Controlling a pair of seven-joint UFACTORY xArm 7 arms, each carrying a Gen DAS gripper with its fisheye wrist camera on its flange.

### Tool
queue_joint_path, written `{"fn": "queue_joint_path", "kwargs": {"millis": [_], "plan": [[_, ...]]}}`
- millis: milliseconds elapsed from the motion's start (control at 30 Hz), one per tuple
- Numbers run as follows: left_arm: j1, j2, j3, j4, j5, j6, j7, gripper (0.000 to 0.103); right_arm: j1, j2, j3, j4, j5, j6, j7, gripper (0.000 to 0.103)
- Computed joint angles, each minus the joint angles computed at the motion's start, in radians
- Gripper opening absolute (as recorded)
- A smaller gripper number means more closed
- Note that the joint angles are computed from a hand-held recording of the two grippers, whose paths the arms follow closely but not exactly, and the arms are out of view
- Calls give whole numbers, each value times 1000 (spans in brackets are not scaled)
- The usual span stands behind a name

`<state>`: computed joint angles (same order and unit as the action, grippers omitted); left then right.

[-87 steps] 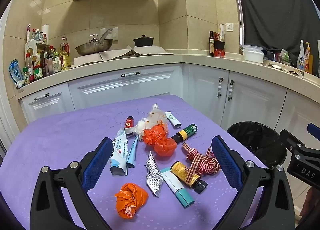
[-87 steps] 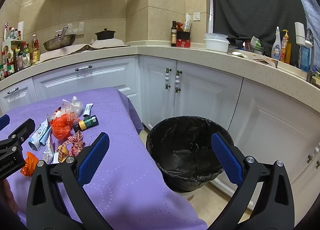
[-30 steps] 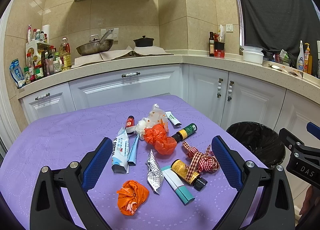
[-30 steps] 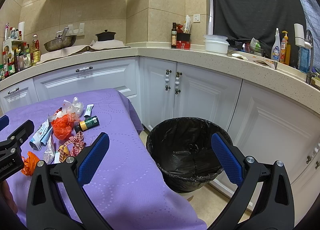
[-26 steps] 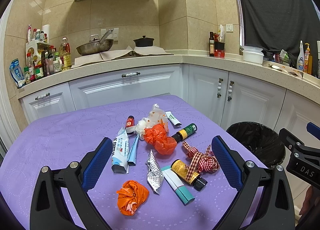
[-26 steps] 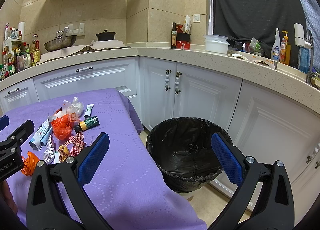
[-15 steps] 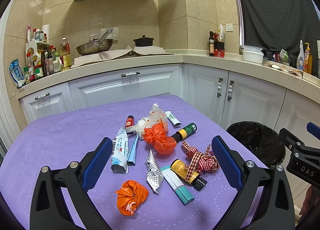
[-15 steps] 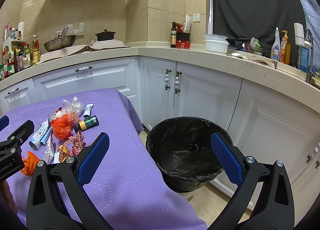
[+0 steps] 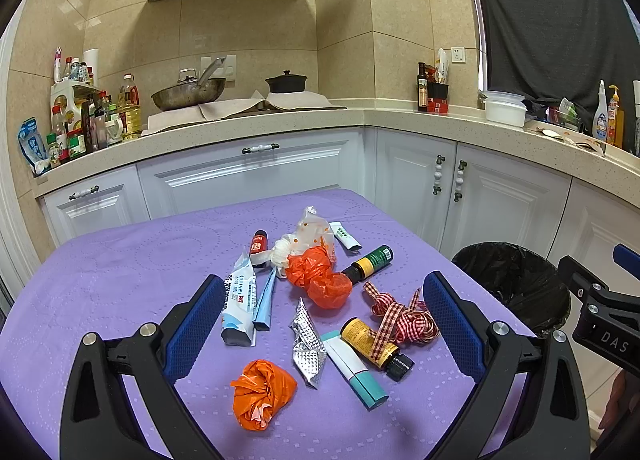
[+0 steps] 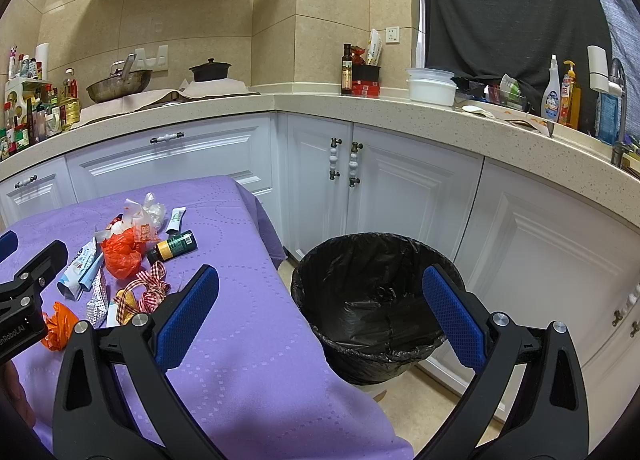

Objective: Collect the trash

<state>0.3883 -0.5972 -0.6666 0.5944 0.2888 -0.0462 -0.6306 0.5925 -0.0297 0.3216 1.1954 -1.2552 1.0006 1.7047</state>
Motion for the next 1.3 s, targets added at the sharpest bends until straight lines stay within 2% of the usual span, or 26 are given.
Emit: {"fn": "queue_joint_path", "kwargs": {"millis": [167,367,567,600,633,667,733,800,833,867,900,933,1200,1233,1300], "plan": [[0,0,-3,-7,1,-4,-4,96,-1,2,-3,-2,1,-7,1,100],[57,-16,-40,-26,4,-24,-19,96,-6,16,-10,1,7,-50,-9,100],[-19,16,70,-65,-17,-5,22,96,-4,74,-34,42,-20,-174,1,98],[-52,25,112,-71,-21,4,36,96,0,91,-40,58,-23,-194,-6,97],[-68,29,133,-76,-23,11,44,96,2,109,-47,75,-18,-221,-21,92],[-84,29,156,-85,-25,17,53,96,5,129,-55,92,-9,-250,-39,81],[-113,31,194,-95,-26,24,71,96,11,172,-73,129,31,-312,-98,69],[-129,38,216,-94,-29,29,81,94,21,215,-93,162,74,-359,-149,65],[-138,40,227,-96,-30,29,87,90,28,232,-102,175,94,-376,-170,63],[-146,43,237,-98,-32,30,93,76,36,249,-111,188,112,-390,-191,63],[-154,48,247,-97,-32,39,101,68,42,264,-119,199,135,-403,-216,63],[-171,59,264,-94,-34,48,112,65,49,275,-127,207,154,-412,-237,63],[-237,93,335,-104,-64,44,144,65,87,347,-195,261,303,-472,-370,63],[-243,94,339,-105,-68,45,147,65,87,353,-201,263,325,-485,-386,59],[-242,95,337,-107,-70,47,147,65,72,362,-202,254,389,-546,-434,43]]}}
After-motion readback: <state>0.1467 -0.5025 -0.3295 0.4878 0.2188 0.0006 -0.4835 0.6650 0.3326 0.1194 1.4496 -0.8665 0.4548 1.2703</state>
